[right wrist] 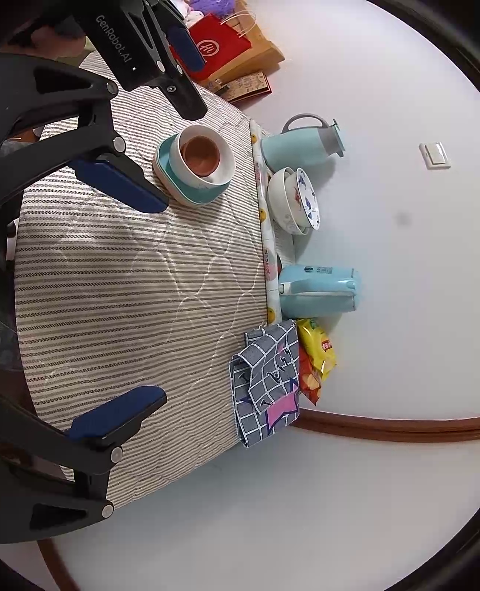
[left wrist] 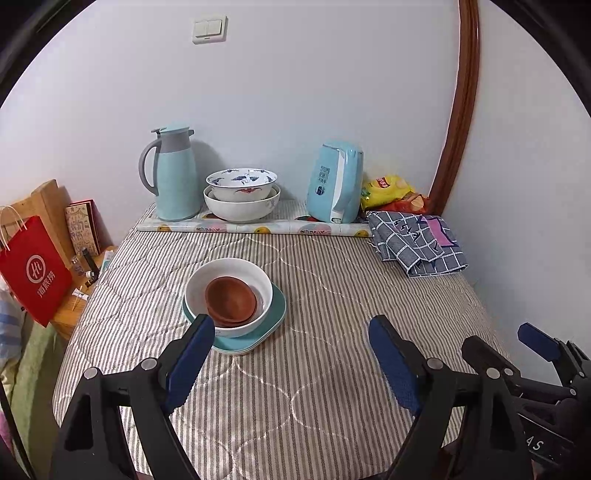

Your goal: Organize plates and bowls

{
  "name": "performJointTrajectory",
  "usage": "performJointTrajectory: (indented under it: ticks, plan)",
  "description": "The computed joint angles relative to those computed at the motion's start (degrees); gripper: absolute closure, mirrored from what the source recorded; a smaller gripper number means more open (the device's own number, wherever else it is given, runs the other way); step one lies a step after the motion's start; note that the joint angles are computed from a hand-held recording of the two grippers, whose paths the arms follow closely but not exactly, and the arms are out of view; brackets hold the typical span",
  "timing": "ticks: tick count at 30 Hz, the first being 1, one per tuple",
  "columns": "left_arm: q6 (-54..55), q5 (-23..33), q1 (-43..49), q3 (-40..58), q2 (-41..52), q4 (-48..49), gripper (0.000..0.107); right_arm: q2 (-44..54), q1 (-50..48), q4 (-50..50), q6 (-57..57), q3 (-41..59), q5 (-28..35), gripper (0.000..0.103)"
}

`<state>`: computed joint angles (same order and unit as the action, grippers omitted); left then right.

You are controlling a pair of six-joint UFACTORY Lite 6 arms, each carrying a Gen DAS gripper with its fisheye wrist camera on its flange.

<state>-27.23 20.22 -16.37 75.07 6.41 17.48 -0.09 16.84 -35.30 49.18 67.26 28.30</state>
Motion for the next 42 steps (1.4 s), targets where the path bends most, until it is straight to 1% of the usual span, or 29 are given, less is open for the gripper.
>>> performJointTrajectory:
  ticks: [7, 19, 42]
  plan:
    - [0.97, -0.01, 0.26, -0.10, -0.11, -1.00, 0.022, 0.05, 0.37, -0.19, 0.21, 0.37, 0.35, 0.009]
    - [-0.72, -0.28, -0.22, -0.61, -0.36, 0.32, 0.022, 0.20, 0.63, 0.05, 0.16, 0.80, 0.42, 0.009]
    - [-0.28, -0.41, -0.21, -1.63, -0.96, 0.26, 0.022, -0.37, -0.27, 0.94, -0.48, 0.43, 0.04, 0.009]
